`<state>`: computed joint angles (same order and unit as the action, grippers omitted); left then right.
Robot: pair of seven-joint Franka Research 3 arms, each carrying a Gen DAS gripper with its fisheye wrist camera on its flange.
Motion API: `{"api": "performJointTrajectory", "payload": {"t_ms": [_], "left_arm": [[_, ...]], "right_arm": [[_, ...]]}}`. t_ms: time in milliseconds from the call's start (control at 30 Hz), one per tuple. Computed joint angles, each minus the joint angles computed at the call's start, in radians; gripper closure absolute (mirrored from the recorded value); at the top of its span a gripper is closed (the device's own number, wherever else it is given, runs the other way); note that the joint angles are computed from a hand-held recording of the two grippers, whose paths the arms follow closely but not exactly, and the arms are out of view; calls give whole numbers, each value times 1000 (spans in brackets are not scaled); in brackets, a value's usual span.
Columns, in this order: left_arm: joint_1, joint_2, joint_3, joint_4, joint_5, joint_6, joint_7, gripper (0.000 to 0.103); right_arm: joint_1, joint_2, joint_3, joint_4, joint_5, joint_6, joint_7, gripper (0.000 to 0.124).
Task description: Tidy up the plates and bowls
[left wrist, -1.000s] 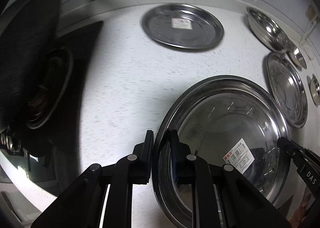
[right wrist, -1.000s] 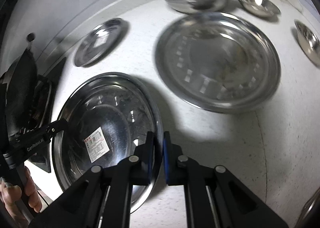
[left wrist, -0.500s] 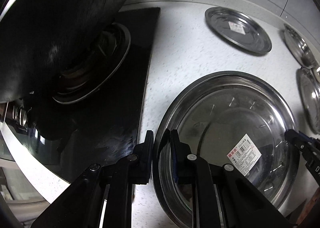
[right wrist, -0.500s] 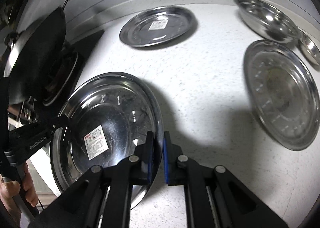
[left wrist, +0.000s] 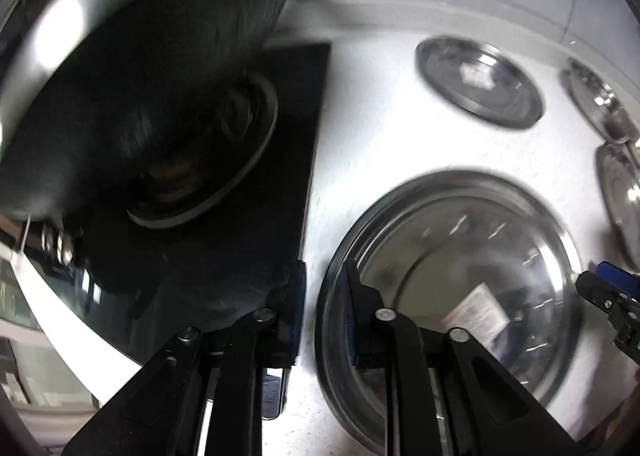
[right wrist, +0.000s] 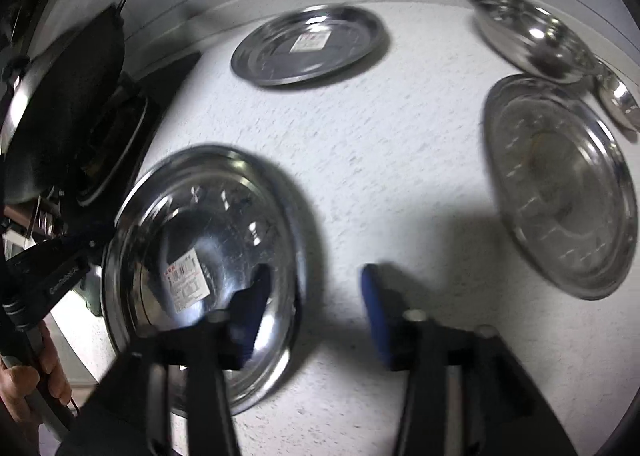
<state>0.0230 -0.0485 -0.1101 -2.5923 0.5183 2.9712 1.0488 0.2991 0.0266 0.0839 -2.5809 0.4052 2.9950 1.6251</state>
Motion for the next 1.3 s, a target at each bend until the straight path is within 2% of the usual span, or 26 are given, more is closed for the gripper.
{"api": "performJointTrajectory", "payload": {"t_ms": [33, 100, 200, 300, 400, 500, 567, 633, 767, 933, 1033, 1133, 1300], "left_arm": [[-18, -21, 4, -6, -73, 4, 63, 64], [-55, -61, 5, -9, -167, 30, 147, 51], [-115, -90, 7, 6, -255, 55, 225, 47], [-216, -67, 22, 56, -408, 72, 344, 44], [-220, 3, -35, 145, -390, 59, 326, 44], [-222, 70, -81, 224, -256, 49, 228, 44], [-234, 115, -103, 277, -249, 23, 230, 44], [-243, 165, -130, 329, -284, 3, 254, 44], [-286, 248, -138, 420, -256, -49, 216, 44], [-338, 348, -129, 527, -208, -119, 160, 44], [-360, 400, -122, 586, -185, -170, 126, 44], [-368, 443, -125, 631, -187, -204, 107, 44], [-340, 479, -162, 665, -243, -238, 155, 47]], "right_arm": [[-6, -25, -5, -14, 15, 5, -8, 71], [-21, -78, -19, -45, 23, 20, -4, 70], [-55, -161, -49, -98, 33, 41, 5, 70], [-125, -231, -61, -141, -7, 58, 38, 69], [-256, -284, -33, -172, -105, 55, 105, 70], [-351, -294, -37, -182, -169, 45, 142, 70], [-417, -285, -30, -186, -219, 44, 174, 69], [-424, -266, -69, -185, -219, 44, 164, 69], [-380, -202, -165, -162, -141, 48, 80, 69], [-307, -113, -242, -103, 63, 26, -118, 70], [-307, -54, -235, -53, 191, 4, -240, 69], [-333, -7, -209, -18, 213, -19, -260, 70], [-350, 19, -201, -6, 44, -21, -145, 73]]}}
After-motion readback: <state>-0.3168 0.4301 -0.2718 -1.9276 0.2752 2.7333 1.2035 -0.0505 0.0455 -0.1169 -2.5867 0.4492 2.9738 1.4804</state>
